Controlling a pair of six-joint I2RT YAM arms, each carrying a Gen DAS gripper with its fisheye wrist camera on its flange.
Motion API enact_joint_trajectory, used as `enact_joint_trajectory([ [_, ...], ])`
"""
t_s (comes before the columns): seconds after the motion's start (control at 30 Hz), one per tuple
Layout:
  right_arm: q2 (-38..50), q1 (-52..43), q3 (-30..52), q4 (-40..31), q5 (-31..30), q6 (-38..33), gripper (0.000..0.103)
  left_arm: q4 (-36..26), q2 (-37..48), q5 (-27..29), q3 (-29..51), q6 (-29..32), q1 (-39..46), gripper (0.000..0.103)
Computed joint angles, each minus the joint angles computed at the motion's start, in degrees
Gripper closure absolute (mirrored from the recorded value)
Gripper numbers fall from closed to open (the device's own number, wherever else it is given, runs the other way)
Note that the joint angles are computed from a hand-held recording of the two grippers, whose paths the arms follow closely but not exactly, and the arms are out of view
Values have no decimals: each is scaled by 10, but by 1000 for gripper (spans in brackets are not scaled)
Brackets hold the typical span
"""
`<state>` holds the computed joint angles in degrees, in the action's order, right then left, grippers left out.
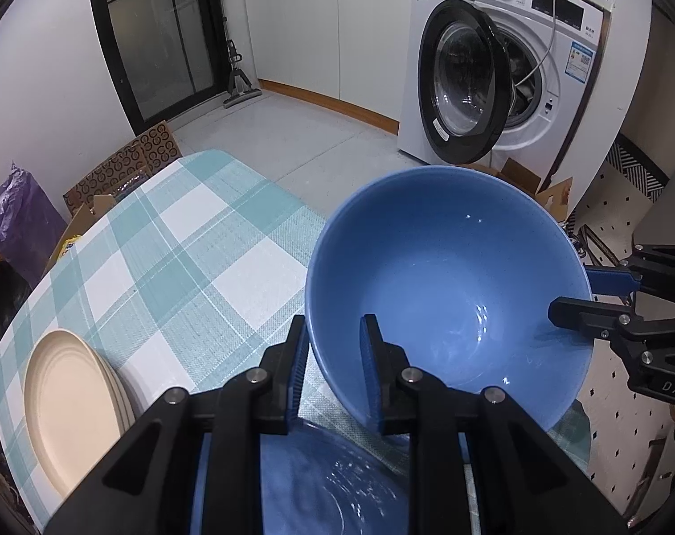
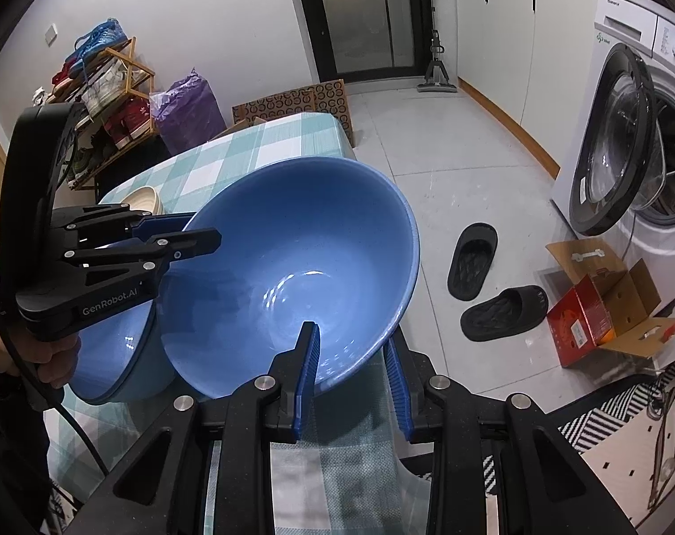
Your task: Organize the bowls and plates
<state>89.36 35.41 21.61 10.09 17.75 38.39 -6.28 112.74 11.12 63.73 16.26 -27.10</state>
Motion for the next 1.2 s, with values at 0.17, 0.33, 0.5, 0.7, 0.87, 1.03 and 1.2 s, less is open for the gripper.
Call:
enact_joint_trajectory([
  [0.17, -44, 23, -3, -39, 23, 15, 73, 6, -22, 6, -18, -2, 3, 82],
  [0.33, -87, 52, -3, -81, 46, 34, 73, 12, -50, 11, -39, -5, 6, 82],
  [0.5, -123, 83, 1, -123, 71, 52, 73, 19, -82, 13, -64, -8, 10, 82],
  [0.7, -155, 120, 13, -173, 100, 74, 73, 27, -124, 15, -94, -11, 17, 82],
  [0.87, -171, 157, 33, -215, 128, 95, 73, 32, -157, 18, -117, -14, 27, 82],
  [1.03, -175, 190, 60, -253, 153, 113, 73, 32, -194, 23, -138, -16, 39, 82],
  [1.2, -169, 225, 90, -285, 176, 132, 73, 31, -226, 31, -156, -17, 56, 82],
])
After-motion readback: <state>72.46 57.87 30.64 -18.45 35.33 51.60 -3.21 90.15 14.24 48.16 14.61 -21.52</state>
